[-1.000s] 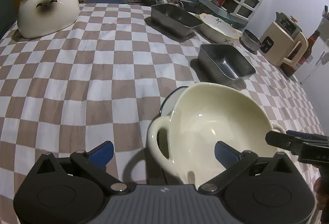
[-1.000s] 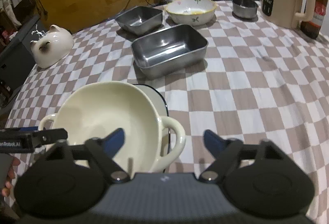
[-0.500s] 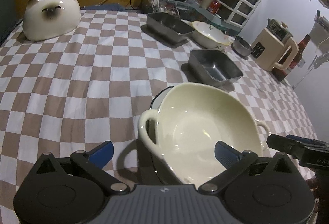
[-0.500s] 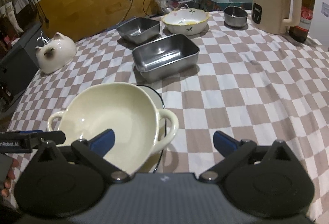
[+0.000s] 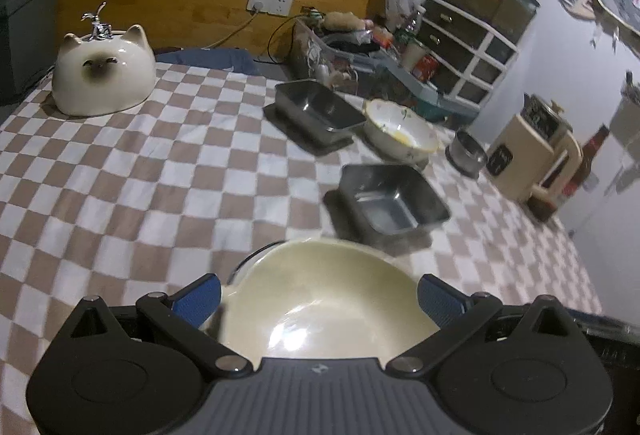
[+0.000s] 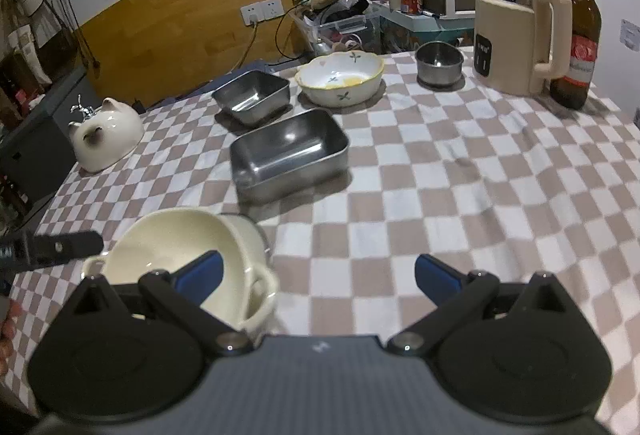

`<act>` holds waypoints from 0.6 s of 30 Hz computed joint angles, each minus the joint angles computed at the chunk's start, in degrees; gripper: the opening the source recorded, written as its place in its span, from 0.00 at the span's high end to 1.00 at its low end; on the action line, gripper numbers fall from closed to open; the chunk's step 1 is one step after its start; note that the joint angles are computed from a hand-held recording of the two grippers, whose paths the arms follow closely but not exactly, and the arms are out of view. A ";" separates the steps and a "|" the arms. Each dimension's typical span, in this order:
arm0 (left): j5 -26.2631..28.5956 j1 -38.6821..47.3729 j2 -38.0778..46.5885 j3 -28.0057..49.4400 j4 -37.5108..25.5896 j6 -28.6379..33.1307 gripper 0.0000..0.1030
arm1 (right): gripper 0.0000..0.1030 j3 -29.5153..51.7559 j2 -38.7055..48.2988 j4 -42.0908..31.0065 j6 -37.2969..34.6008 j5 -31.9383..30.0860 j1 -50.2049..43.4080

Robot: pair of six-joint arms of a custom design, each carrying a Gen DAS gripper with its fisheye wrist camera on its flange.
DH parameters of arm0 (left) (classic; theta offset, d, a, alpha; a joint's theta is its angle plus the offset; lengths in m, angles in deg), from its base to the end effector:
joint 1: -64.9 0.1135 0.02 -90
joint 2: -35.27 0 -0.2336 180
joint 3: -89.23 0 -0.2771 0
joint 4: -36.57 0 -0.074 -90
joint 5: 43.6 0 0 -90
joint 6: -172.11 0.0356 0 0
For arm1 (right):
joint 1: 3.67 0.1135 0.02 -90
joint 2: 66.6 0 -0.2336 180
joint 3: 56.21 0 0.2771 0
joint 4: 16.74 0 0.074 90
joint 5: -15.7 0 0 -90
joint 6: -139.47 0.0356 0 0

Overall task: Organize plates and bowls
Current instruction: 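Move both tools to the yellow-rimmed floral bowl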

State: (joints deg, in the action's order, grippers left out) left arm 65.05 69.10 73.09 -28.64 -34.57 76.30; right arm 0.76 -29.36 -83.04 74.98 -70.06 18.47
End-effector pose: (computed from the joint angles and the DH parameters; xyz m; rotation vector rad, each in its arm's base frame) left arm 0.1621 0.0005 0.2922 -0.0533 2.3688 -0.4014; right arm 0.1586 0.0617 0.2689 0.1060 2.4003 0.3051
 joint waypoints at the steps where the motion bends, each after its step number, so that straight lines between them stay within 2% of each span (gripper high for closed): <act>1: -2.26 -3.07 0.61 0.28 1.31 -2.71 0.00 | 0.00 0.10 0.14 0.38 -2.32 -2.05 -2.74; 4: -9.60 -11.80 3.03 1.43 4.67 -9.13 0.00 | 0.00 0.77 1.83 2.11 -10.09 -9.00 -11.41; 9: -17.54 -21.58 9.39 4.67 10.07 -16.73 0.00 | 0.00 3.06 7.15 5.80 -20.65 -18.14 -22.03; 14: -22.58 -25.74 16.58 8.88 14.81 -21.37 0.00 | 0.00 7.15 15.18 9.84 -27.76 -25.24 -29.32; 18: -23.95 -26.29 21.70 12.06 18.49 -23.01 0.00 | 0.00 11.51 23.05 14.23 -29.79 -28.33 -31.89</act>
State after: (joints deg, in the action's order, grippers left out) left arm 41.10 42.80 94.79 -16.57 -16.08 53.28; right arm 12.27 -6.32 -68.81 45.19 -98.39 -13.42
